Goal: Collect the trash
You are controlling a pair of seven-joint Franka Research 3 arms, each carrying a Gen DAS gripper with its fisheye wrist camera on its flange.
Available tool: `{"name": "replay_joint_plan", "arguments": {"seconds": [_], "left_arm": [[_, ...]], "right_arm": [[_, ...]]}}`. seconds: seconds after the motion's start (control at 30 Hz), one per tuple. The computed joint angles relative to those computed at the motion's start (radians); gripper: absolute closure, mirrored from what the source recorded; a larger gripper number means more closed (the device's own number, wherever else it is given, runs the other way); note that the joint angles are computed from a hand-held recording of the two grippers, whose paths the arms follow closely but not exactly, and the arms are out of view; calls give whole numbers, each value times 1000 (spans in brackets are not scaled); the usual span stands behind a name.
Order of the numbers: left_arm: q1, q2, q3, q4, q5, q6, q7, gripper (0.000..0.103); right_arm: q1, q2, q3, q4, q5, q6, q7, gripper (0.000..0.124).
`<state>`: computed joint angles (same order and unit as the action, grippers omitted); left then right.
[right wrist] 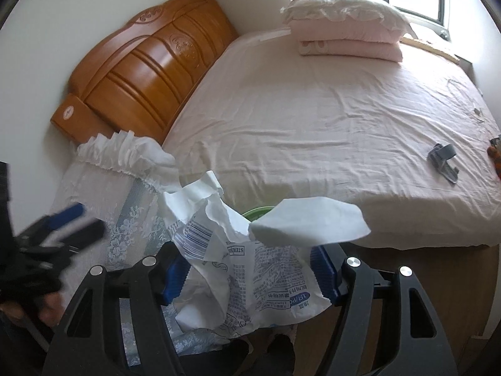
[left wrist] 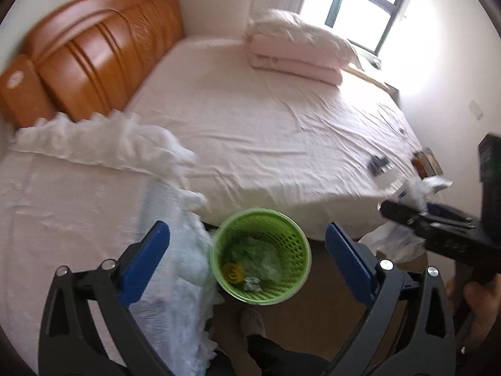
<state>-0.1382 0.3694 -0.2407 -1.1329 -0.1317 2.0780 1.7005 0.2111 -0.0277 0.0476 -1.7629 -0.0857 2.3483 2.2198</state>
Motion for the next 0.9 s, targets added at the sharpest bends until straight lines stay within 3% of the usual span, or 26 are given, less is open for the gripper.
{"name": "replay_joint_plan", "arguments": {"seconds": [0.2,0.33,0.47,0.73,0.9], "left_arm": [[31,-48,33,-36,22,35,-59,8],[57,-70,42,-63,11,50,-102,8],[70,-93,52,-103,32,63,-121,8],[84,-115,65,-132,60,71,-158,8],[91,-159,90,-157,126,135,-224,8]], "right_arm": [[16,101,-2,61,84,-14,-65,49],[39,176,-6,131,100,-90,-78,23],[61,264,-9,223,129,-197,-106,23],[106,336,-24,354,96,-265,-108,23],[143,435,-36,613,32,-335,-127,23]]}}
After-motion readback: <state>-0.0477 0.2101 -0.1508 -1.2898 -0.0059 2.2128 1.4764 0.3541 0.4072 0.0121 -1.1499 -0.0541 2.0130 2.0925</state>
